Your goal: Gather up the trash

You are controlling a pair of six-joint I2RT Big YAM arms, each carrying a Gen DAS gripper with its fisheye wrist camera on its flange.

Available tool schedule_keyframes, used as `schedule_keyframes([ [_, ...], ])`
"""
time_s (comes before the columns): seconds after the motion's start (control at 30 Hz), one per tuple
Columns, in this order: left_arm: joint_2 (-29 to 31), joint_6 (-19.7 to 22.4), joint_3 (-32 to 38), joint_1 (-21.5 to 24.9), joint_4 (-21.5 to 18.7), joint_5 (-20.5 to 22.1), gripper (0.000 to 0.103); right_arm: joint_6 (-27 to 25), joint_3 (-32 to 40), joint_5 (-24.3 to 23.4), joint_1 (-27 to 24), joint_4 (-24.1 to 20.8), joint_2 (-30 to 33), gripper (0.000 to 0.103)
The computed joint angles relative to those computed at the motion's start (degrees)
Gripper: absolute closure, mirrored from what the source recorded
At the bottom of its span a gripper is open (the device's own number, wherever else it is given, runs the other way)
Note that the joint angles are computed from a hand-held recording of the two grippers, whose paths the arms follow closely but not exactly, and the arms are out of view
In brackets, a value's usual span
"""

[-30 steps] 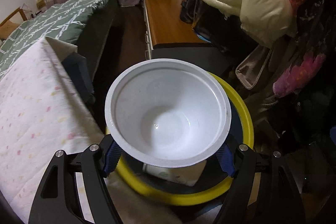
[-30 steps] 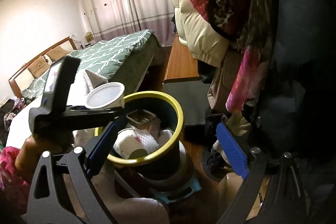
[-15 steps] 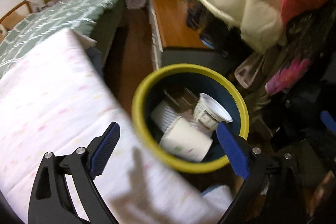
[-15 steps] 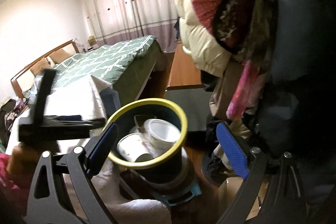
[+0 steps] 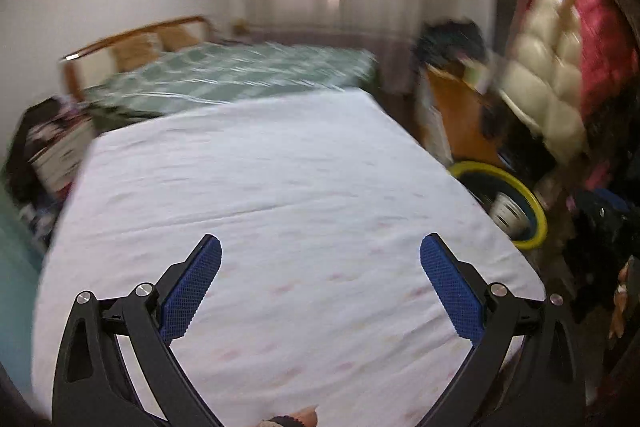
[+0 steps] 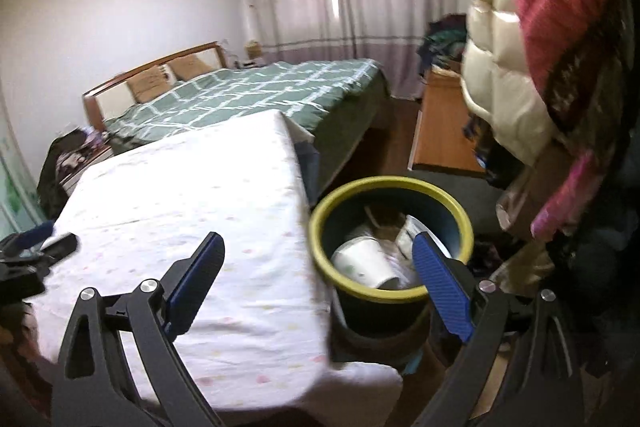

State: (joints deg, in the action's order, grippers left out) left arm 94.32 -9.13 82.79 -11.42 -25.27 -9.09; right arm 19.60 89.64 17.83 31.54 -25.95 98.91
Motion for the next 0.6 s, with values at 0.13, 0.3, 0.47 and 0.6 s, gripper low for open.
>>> schedule_keyframes([
  [0.13, -8.8, -3.3, -9.1, 2.2, 4.0, -2.6, 0.005, -2.3, 0.7, 1.1, 1.9, -0.6, -0.6, 0.012],
  [0.3, -16.6, -4.3, -16.1, 3.1, 6.9, -5.0, 0.005, -4.2, -0.7, 2.6, 4.0, -0.6, -2.4, 0.011],
  [0.47, -21.1, -5.5, -19.5, 3.3, 5.5, -5.6, 0.005, -4.2, -2.7, 3.5, 5.2, -0.1, -4.5, 0.01],
  [0.6, -24.5, -6.3, -22.0, 3.3, 4.8, -7.7, 0.005, -3.6, -4.3, 3.6, 5.9, 0.2, -5.8, 0.01],
])
